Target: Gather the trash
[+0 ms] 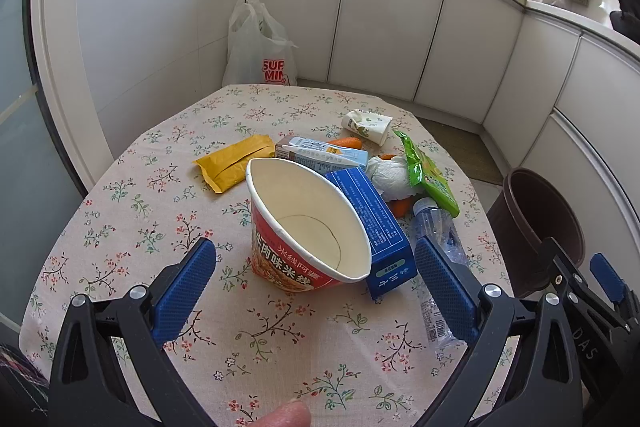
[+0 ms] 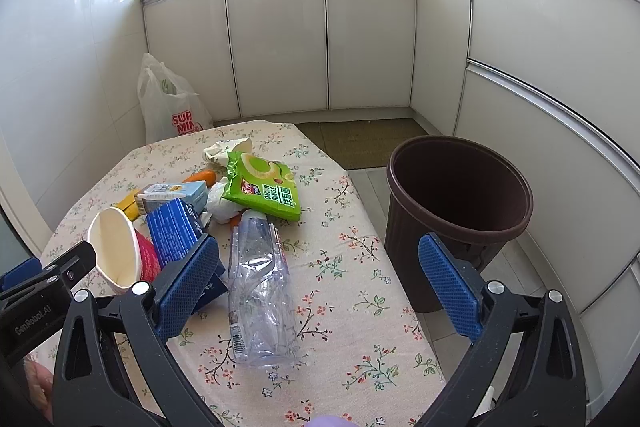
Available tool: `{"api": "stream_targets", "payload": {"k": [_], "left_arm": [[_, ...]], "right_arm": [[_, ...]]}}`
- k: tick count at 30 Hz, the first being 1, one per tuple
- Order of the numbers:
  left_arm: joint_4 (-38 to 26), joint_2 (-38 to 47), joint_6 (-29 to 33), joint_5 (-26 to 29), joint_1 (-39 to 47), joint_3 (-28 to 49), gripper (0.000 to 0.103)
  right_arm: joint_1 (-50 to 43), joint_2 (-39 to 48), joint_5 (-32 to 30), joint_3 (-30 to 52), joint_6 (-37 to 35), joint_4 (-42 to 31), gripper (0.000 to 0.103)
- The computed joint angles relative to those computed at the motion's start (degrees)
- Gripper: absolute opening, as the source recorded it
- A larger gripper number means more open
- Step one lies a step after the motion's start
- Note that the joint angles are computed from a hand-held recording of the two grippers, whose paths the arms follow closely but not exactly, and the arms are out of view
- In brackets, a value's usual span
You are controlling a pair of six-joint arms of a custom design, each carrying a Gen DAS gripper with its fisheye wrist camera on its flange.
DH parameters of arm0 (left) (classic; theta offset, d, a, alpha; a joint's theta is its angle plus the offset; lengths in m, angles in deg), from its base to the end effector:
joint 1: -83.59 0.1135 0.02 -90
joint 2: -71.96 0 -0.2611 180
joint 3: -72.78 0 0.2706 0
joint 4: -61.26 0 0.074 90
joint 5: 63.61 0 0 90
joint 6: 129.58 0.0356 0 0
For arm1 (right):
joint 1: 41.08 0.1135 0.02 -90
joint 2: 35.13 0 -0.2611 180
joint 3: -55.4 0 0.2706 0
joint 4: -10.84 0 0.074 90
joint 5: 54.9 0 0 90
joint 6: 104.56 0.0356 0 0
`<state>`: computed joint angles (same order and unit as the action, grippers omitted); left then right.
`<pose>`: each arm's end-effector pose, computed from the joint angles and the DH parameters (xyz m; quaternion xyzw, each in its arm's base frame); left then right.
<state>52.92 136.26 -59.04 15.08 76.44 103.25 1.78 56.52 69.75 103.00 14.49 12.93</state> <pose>0.2115 -0.0195 0.1250 -0.1373 0.9002 -0.0052 0.4133 0.2328 0.1884 0.1173 0.0155 0.8802 0.0080 0.4743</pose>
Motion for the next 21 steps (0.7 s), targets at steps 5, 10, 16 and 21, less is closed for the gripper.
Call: {"api": "stream_targets", "payload": {"k": [5,10,16,21], "left_arm": [[0.19,-0.06,0.05,0.11,0.08,-0.24,0.097],[0.45,0.48,0.07,0.17,0.09,-0.2,0.097],[0.36,1.26,-0.43,-0.08,-0.01,0.23,0.097],[-0.88,2.16,-0.51,0.62,0.85,1.48,0.097]], "right_arm": [[0.02,0.25,-0.02,0.12,0.17,-0.15,0.096],[0.05,0.28,-0.08,0.05,0.3,-0.07,0.096],[-0.24,-1.08,-0.74,-0.15,0.58,-0.04,0.096],[-1.9,-3.19,-3.64,1.9,0.62,-3.27,0.096]]}}
